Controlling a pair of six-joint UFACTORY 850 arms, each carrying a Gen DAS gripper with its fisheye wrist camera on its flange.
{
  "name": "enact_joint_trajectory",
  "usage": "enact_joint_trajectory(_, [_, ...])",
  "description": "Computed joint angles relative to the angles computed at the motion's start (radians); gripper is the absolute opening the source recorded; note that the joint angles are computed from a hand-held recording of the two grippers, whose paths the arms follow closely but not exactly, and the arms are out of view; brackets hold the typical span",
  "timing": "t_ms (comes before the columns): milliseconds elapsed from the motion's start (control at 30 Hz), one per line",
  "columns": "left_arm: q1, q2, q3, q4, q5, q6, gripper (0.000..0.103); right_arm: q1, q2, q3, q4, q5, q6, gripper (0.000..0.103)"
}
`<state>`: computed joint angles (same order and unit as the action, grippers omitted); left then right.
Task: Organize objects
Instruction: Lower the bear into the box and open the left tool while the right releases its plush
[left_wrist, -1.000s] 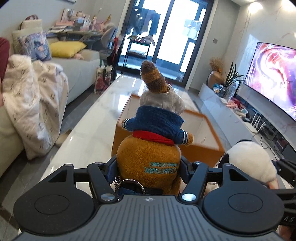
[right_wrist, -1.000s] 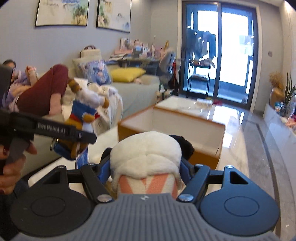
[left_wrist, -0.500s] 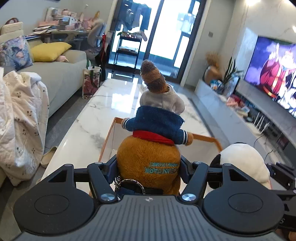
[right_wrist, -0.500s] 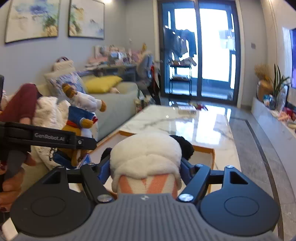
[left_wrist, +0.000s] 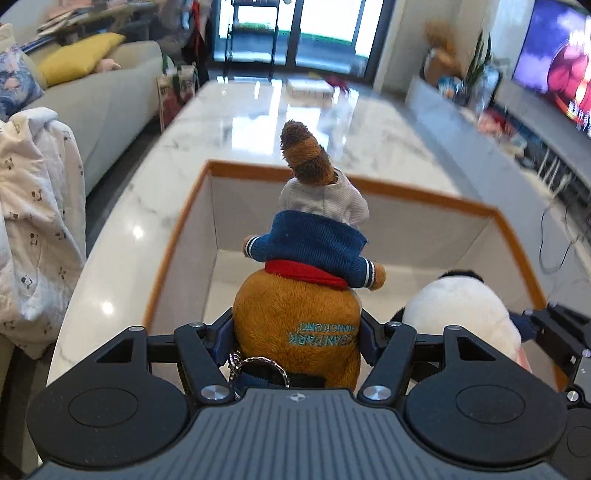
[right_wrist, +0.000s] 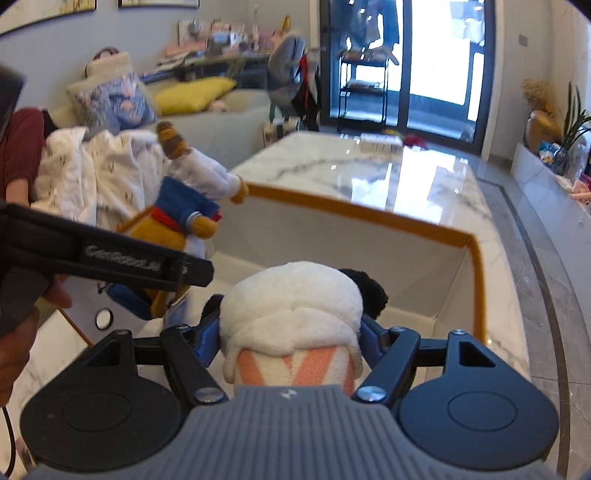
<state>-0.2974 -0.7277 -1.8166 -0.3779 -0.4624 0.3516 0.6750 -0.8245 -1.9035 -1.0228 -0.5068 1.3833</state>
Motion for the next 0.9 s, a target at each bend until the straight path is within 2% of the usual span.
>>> enact_joint_trajectory(167, [-0.008, -0.09, -0.149, 0.115, -0.198, -0.133, 0.074, -0.012, -0.042, -0.081, 0.192, -0.057, -0.177, 0.073])
enact_joint_trajectory(333, [-0.019, -0.23, -0.376, 0.235, -0.423, -0.242, 0.074, -0.023, -0.076, -0.139, 0.344, -0.113, -0.301, 0.074])
enact_joint_trajectory(433, [-0.017, -0.263, -0.425, 0.242, -0.5, -0.27, 0.075, -0.031, -0.098, -0.176, 0.424, -0.138, -0.354, 0.074])
enact_joint_trajectory(633, [-0.016, -0.255, -0.406, 0.249, -0.511, -0.269, 0.075, -0.027, -0.14, -0.255, 0.483, -0.233, -0.419, 0.074])
enact_joint_trajectory(900, [0.005, -0.228, -0.358, 0.209, -0.502, -0.245, 0.078, -0.024, -0.144, -0.27, 0.473, -0.268, -0.406, 0.08])
